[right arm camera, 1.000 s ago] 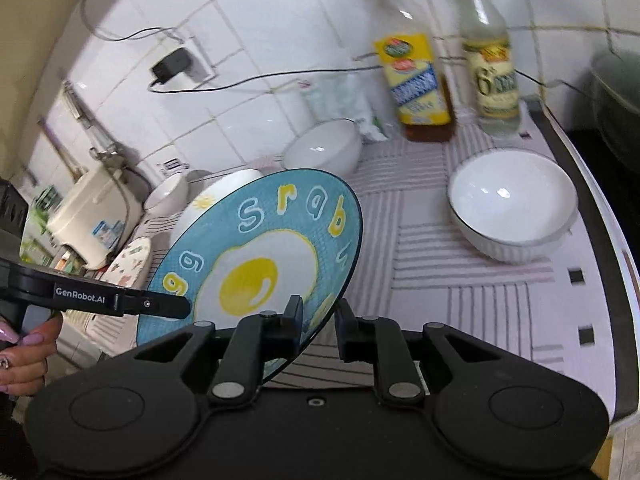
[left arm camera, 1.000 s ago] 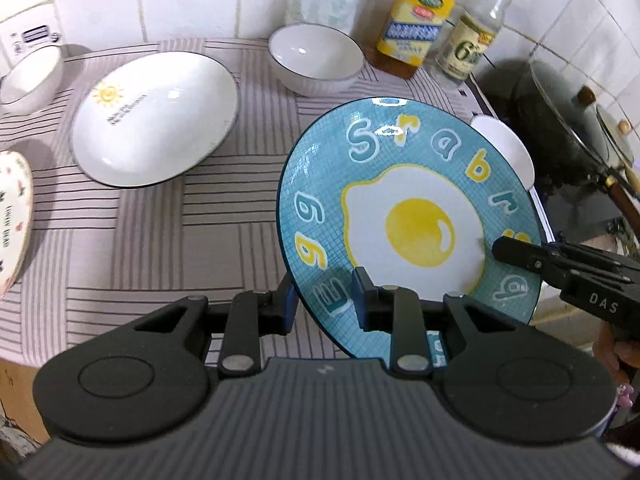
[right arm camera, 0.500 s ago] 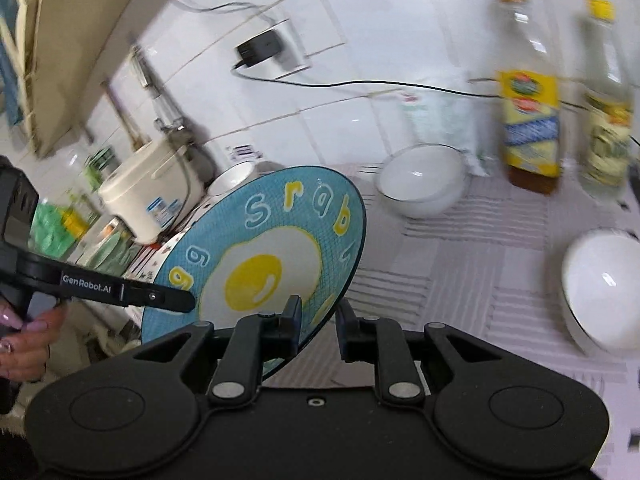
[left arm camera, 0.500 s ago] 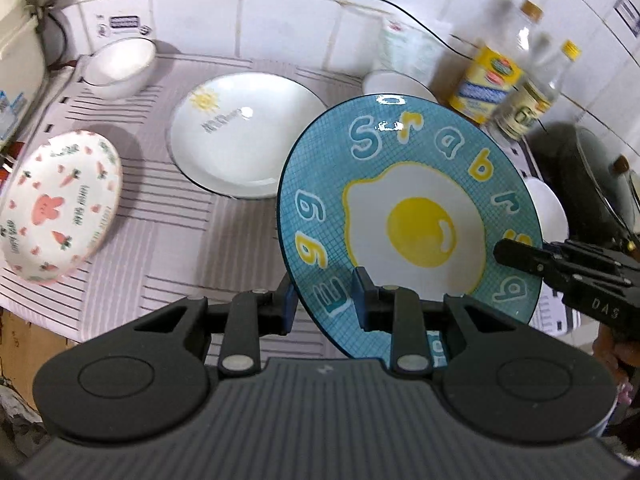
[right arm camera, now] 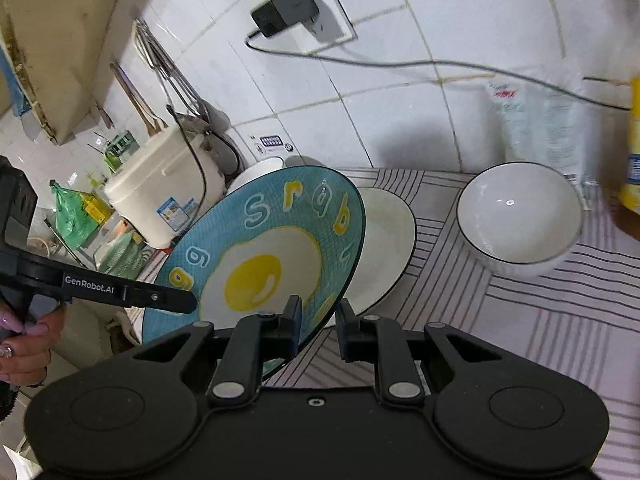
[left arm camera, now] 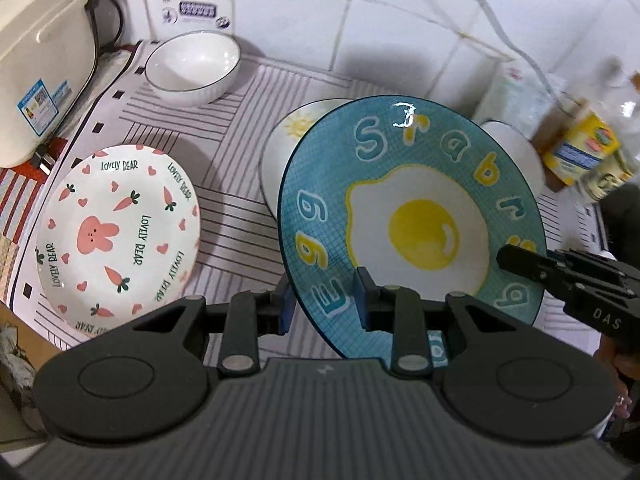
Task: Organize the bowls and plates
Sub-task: 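Carry the blue egg plate and lower it onto the white sun plate, then open the left gripper and move it to the pink bunny plate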
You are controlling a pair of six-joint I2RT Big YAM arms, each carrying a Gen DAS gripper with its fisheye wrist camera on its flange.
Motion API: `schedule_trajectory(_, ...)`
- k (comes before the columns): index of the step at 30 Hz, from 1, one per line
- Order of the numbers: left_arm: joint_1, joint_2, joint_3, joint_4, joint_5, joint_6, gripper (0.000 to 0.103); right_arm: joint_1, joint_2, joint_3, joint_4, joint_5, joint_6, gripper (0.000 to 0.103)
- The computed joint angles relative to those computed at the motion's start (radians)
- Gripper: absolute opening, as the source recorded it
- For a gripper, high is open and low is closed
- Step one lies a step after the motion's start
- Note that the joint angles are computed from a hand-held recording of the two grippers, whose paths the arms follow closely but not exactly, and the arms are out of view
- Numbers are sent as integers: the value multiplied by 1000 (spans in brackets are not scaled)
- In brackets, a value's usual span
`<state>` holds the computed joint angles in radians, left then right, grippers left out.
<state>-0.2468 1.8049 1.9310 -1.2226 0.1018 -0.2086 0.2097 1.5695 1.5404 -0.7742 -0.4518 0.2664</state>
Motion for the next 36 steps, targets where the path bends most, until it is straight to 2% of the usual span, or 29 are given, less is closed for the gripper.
schedule_trajectory(4, 12, 85, 84, -41, -15, -17, 28, 6, 71, 49, -22, 2, 22, 22)
schedule_trajectory(7, 27, 160, 167, -93, 0, -41, 28, 9, 118, 91, -57, 11, 50, 22)
schedule_trajectory(11, 41, 226, 246, -153, 25, -63, 28, 20, 181, 186, -159, 43, 39, 22)
schedule_trajectory(20, 46, 342, 415, -260, 25, -43, 30, 39, 267, 312, -265, 123, 57, 22)
schedule_trajectory(26, 44, 393, 497, -325, 23, -26, 30, 74, 298, 391, -356, 243, 11, 24)
schedule_trajectory(30, 38, 387, 485, -316, 15, -28, 30, 113, 298, 404, -372, 376, -36, 30)
schedule_trajectory(36, 32, 396, 503, -329, -6, -31, 30, 125, 300, 406, -372, 418, -6, 32)
